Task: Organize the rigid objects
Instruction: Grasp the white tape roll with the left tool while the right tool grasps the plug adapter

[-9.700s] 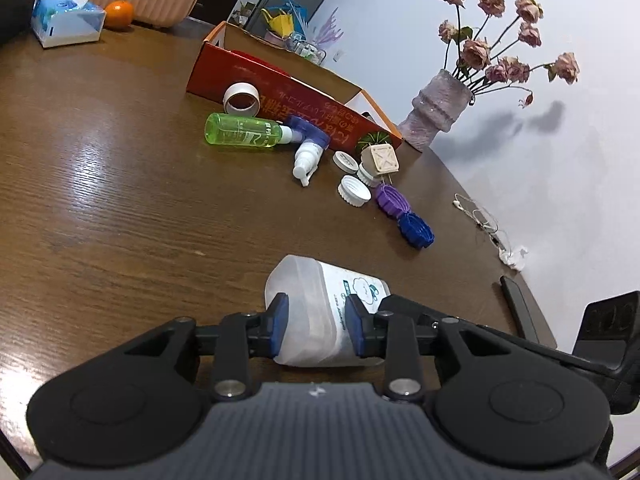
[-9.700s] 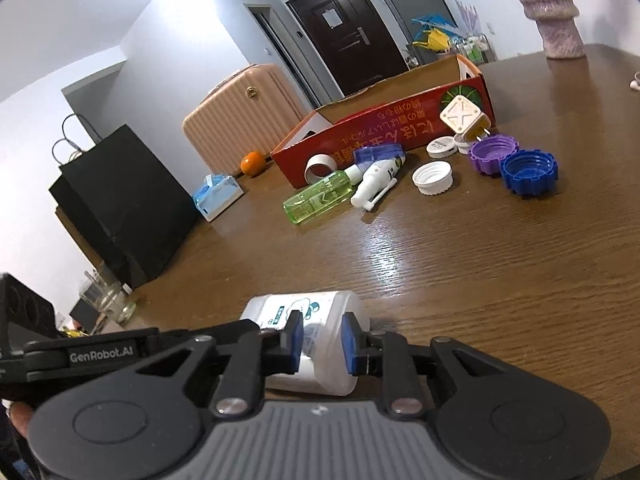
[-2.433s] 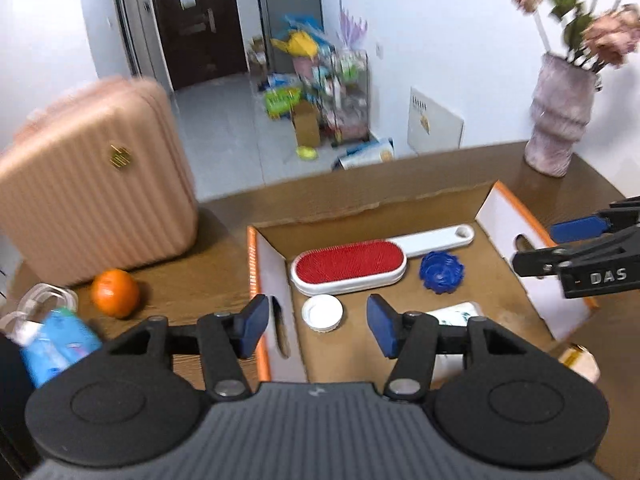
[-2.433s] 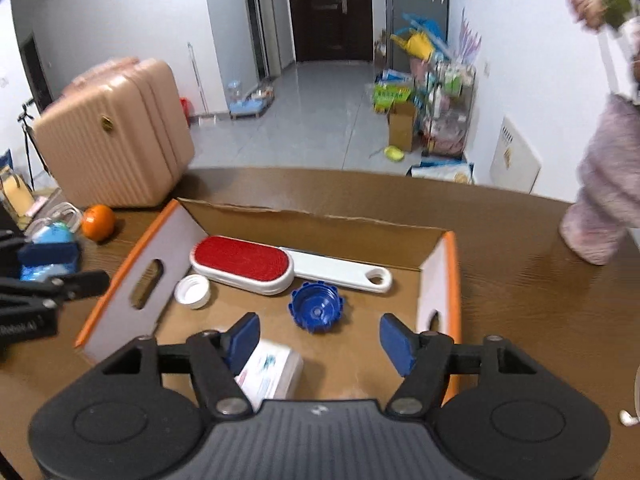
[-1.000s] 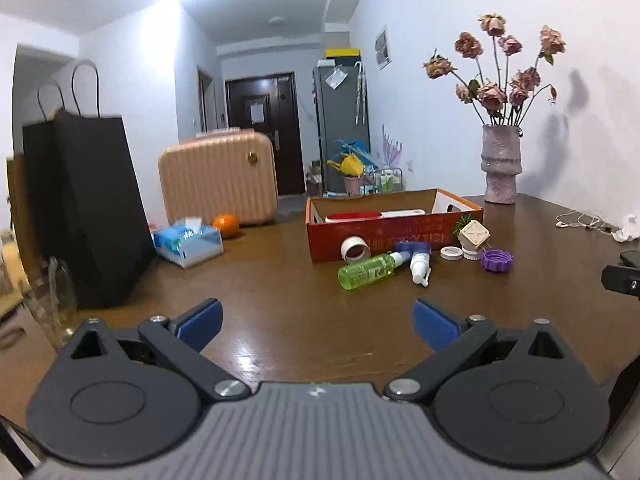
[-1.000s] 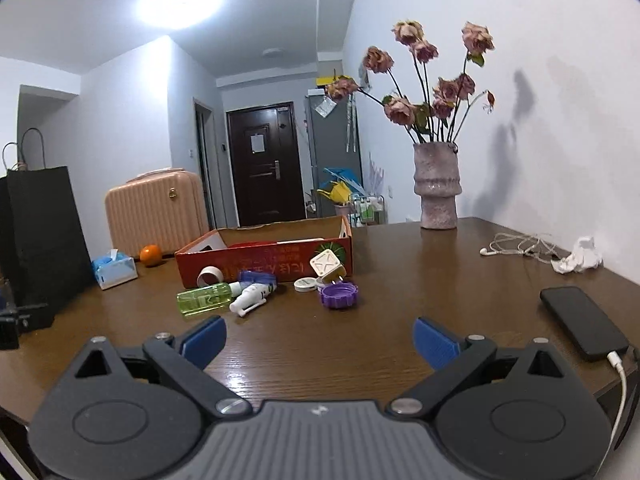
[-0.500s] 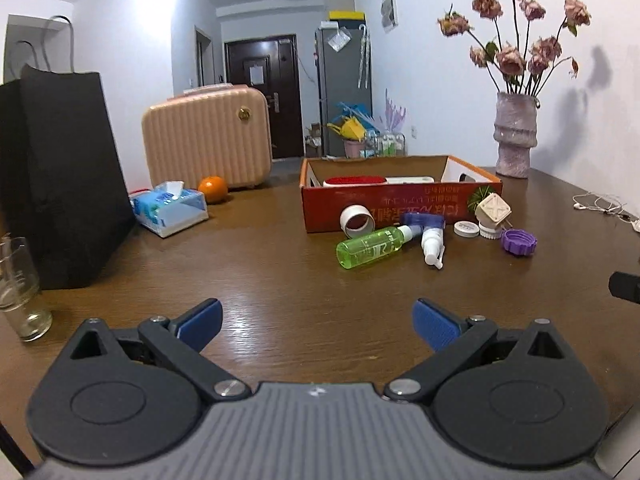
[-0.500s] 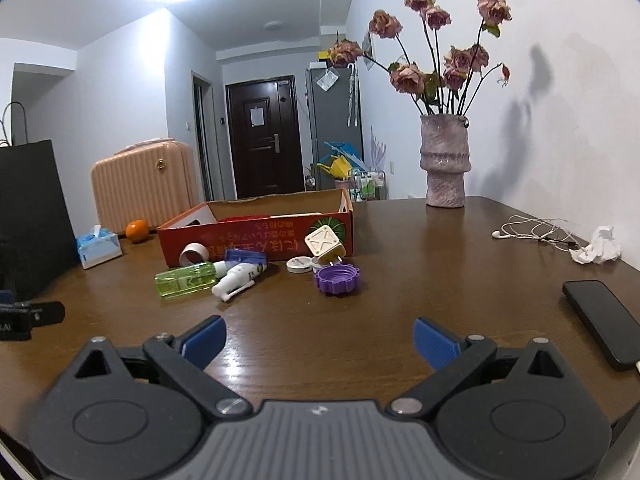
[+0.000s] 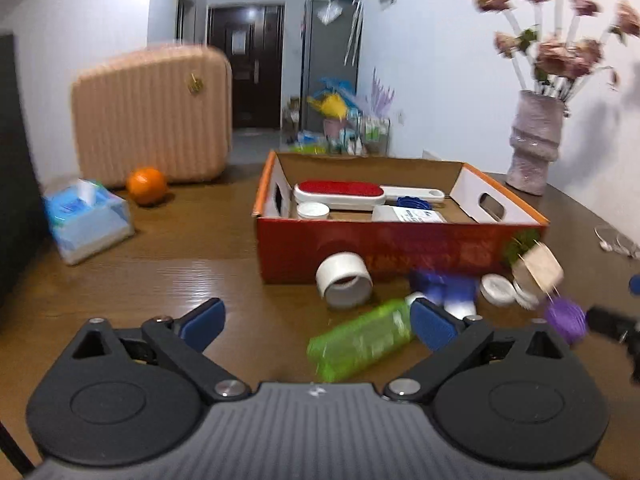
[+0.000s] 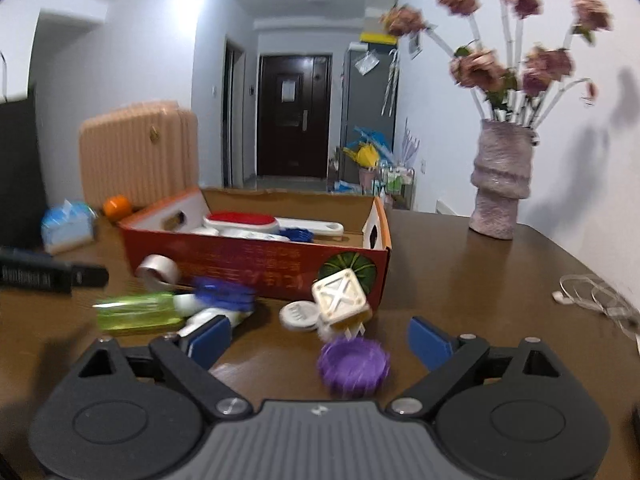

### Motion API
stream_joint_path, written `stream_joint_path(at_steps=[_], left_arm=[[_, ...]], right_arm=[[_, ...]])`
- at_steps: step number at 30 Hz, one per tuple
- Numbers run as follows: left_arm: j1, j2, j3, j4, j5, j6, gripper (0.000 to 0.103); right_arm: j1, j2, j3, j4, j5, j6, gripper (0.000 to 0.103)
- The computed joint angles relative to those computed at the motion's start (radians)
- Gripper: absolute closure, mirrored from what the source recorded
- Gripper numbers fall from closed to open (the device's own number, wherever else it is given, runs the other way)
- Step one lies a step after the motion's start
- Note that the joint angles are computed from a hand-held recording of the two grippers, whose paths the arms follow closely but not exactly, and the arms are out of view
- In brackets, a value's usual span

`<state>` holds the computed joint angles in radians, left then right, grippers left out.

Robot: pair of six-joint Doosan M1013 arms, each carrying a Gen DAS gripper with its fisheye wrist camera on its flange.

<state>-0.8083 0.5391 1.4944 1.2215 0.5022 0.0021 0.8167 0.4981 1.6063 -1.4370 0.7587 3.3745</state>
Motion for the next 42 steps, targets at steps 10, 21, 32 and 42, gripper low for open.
stream_joint_path(at_steps=[10,21,32,42], left_arm=[[0.047,0.119,-0.132,-0.079,-0.045,0.0,0.047],[0.019,0.083,-0.068,0.165,0.009,-0.211,0.061],[-0.086,-0.105,0.217,0.167,-0.09,-0.254,0.061],[-0.164,-0.132,0.289,0.137,-0.008,-0.2,0.059]], right_arm=[[-0.092,0.075,-0.089,0.069,-0.078,-0.038,0.043],[-0.1,0.055,-0.047,-0.046,-0.146,0.125,0.065],[0.028,-0.048,0.078,0.014,-0.208,0.051,0.065],[0.113,-0.064,0.119,0.108,-0.181,-0.003,0.065]])
